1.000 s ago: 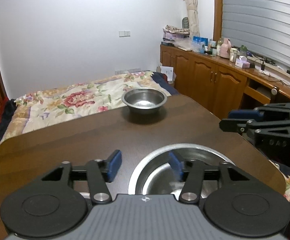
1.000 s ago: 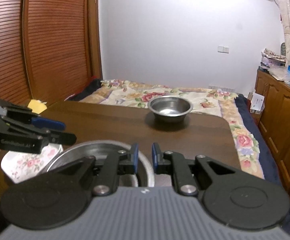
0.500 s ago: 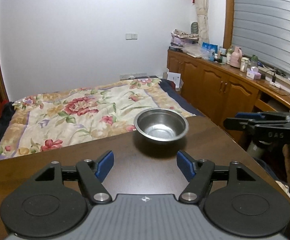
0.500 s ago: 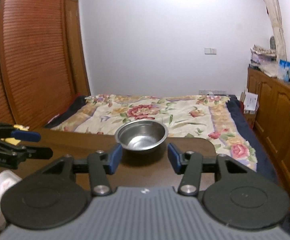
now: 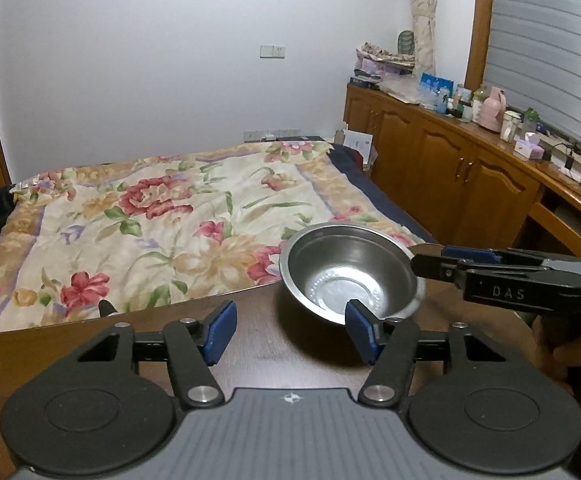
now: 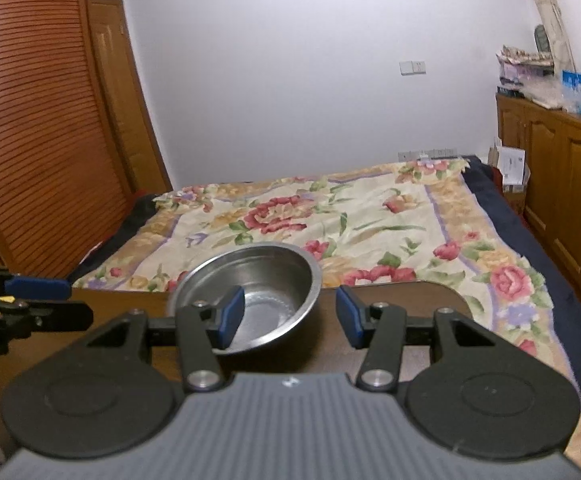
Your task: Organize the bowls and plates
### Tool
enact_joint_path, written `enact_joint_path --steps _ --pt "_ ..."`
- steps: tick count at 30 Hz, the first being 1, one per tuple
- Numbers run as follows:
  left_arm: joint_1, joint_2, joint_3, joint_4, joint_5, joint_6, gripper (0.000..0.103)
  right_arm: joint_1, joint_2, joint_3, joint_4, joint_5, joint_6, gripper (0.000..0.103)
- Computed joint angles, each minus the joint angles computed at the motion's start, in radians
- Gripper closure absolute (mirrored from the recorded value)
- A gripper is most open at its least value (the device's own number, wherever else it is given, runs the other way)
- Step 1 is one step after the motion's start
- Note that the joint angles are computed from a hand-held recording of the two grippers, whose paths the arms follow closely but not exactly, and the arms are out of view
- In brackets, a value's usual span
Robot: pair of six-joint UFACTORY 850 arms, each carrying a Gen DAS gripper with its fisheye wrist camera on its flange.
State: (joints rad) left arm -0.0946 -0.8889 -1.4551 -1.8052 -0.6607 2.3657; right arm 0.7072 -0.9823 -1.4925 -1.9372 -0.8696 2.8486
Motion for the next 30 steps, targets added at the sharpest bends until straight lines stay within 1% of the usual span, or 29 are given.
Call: enact_joint_path --steps 6,13,15,16,22,24,28,30 --pt "-0.019 -0.046 -0.070 0.038 0.022 -0.062 0.043 -0.013 -0.022 -0.018 -0.011 0.016 0.042 0.051" --pt "-0.038 -0.082 -0.122 0.067 0.043 -0.107 0.045 -0.021 -0.027 -0.026 -0.045 0.021 0.074 0.051" --pt "-0.042 -0.089 -0.131 0.074 0.051 -0.117 0.046 -0.023 -0.028 -0.027 -0.059 0.024 0.086 0.051" --pt "-0.044 -0.092 -0.134 0.076 0.055 -0.119 0.048 -0.024 -0.029 -0.028 -0.064 0.029 0.088 0.051" --pt "-0.051 -0.108 -0.155 0.095 0.066 -0.129 0.049 -0.027 -0.034 -0.036 -0.073 0.042 0.083 0.051" --pt "-0.052 -0.115 -0.164 0.109 0.063 -0.145 0.049 -0.032 -0.031 -0.028 -0.105 0.053 0.123 0.051" --pt "-0.059 -0.121 -0.172 0.132 0.068 -0.173 0.057 -0.036 -0.028 -0.021 -0.132 0.063 0.158 0.053" --pt "-0.060 -0.122 -0.174 0.144 0.063 -0.183 0.060 -0.037 -0.027 -0.016 -0.148 0.067 0.181 0.057"
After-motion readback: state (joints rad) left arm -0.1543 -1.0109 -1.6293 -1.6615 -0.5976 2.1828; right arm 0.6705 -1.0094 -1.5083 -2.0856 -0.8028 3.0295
